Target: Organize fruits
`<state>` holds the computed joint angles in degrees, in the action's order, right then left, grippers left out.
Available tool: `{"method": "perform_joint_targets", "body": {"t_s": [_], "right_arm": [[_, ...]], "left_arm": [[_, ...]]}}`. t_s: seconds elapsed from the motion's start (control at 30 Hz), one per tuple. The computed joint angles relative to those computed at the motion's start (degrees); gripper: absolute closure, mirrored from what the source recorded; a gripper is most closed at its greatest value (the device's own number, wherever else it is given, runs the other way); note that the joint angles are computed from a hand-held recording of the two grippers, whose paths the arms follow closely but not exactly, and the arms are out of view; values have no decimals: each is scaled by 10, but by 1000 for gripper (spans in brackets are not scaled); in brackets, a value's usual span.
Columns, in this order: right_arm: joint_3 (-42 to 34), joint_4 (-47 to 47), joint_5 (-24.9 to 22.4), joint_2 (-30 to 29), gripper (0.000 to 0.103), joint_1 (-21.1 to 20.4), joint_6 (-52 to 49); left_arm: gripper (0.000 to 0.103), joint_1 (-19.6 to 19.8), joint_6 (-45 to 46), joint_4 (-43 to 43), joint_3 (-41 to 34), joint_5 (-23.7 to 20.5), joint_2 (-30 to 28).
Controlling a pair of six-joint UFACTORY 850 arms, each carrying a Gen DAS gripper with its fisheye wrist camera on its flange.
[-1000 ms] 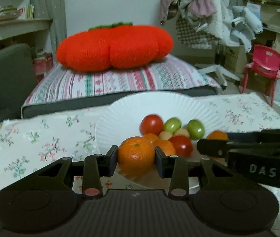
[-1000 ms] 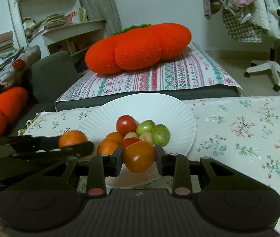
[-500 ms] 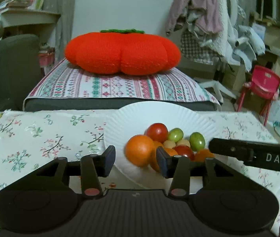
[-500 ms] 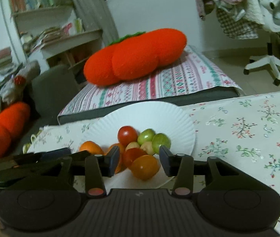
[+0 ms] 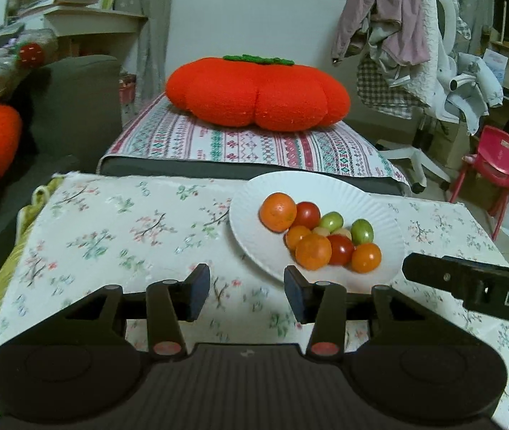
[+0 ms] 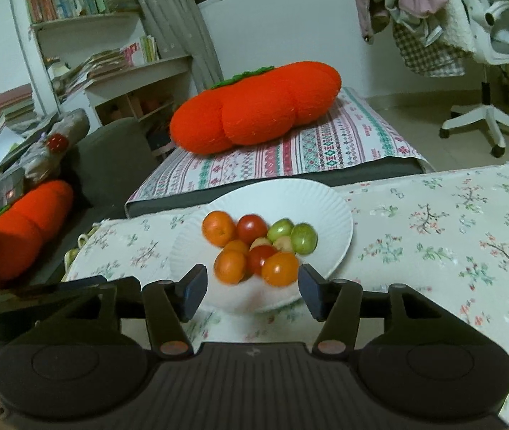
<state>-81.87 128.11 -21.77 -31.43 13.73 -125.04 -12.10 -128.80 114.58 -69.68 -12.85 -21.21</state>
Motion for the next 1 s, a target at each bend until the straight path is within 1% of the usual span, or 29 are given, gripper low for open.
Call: {"method": "perform_joint_targets", "body": {"t_s": [0.23, 0.33, 0.47, 0.57, 0.67, 0.77, 0.83, 0.9, 1.0], "right_arm": [[53, 50, -14, 40, 44, 6, -43], [75, 72, -19, 53, 42, 8, -56], [114, 125, -19, 78, 41, 12, -106], [135, 147, -28, 92, 37, 10, -112], [156, 204, -29, 105, 35, 13, -167], [172, 251, -35, 114, 26, 17, -214], [178, 274, -37, 117, 13, 18, -233], [175, 301, -34, 114, 7, 20, -257], [169, 316, -28, 107, 3, 21, -270]], "left_arm": [[68, -13, 12, -36, 65, -21, 52], [68, -17, 0, -32, 85, -29, 68], [68, -25, -16, -21, 106, -39, 85], [66, -31, -32, -5, 120, -46, 97], [65, -37, -36, -1, 131, -54, 105], [61, -41, -43, 8, 138, -62, 109], [57, -44, -32, -1, 137, -71, 107], [53, -46, -26, -7, 135, -78, 104], [43, -47, -16, -17, 133, -86, 99]]}}
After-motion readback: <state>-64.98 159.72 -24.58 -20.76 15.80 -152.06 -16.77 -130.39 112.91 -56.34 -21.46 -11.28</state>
